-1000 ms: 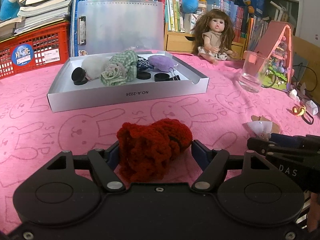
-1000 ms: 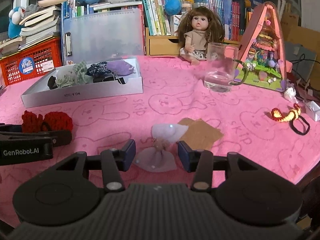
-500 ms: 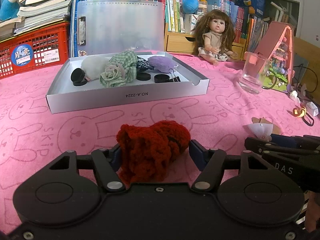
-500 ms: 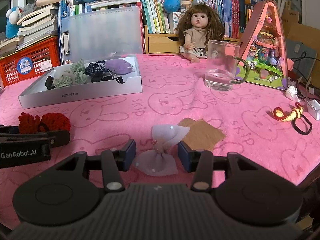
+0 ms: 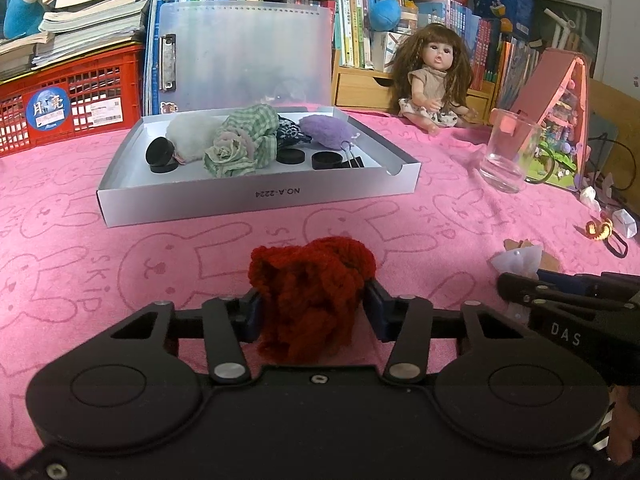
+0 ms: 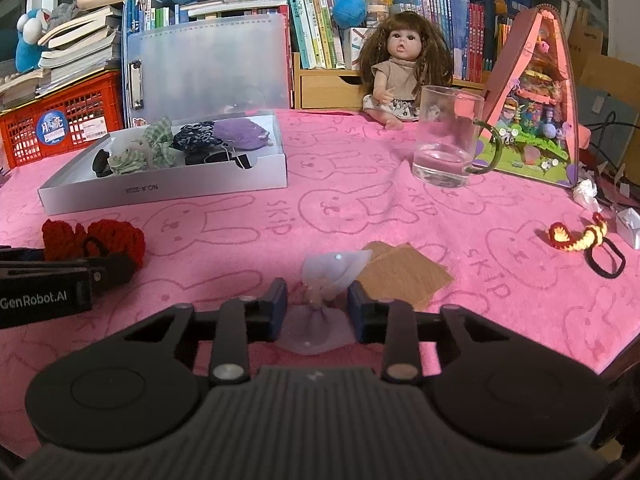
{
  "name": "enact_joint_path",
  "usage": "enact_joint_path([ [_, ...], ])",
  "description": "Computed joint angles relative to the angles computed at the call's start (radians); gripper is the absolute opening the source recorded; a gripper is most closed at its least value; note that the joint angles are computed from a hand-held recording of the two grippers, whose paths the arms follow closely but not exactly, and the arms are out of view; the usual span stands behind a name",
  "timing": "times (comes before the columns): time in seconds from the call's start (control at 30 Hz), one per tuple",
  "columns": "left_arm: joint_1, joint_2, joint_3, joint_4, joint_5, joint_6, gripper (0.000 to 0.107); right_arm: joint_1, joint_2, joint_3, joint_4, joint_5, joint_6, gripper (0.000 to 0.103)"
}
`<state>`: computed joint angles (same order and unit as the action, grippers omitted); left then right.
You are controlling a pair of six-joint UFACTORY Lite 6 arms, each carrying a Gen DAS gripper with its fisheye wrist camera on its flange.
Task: Organize objects
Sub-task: 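Close left tool on red knitted plush while right tool grasps pale pink bow, then carry red plush in left tool and pink bow in right tool to box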
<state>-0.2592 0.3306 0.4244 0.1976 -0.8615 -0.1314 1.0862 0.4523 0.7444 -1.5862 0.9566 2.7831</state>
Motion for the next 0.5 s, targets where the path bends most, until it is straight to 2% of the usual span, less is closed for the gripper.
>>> enact_joint_path([
  [0.5, 0.048, -0.069, -0.046, 0.014, -0.005, -0.008, 0.044, 0.015, -0.034, -0.010, 0.020, 0.020, -0.014, 0.027],
])
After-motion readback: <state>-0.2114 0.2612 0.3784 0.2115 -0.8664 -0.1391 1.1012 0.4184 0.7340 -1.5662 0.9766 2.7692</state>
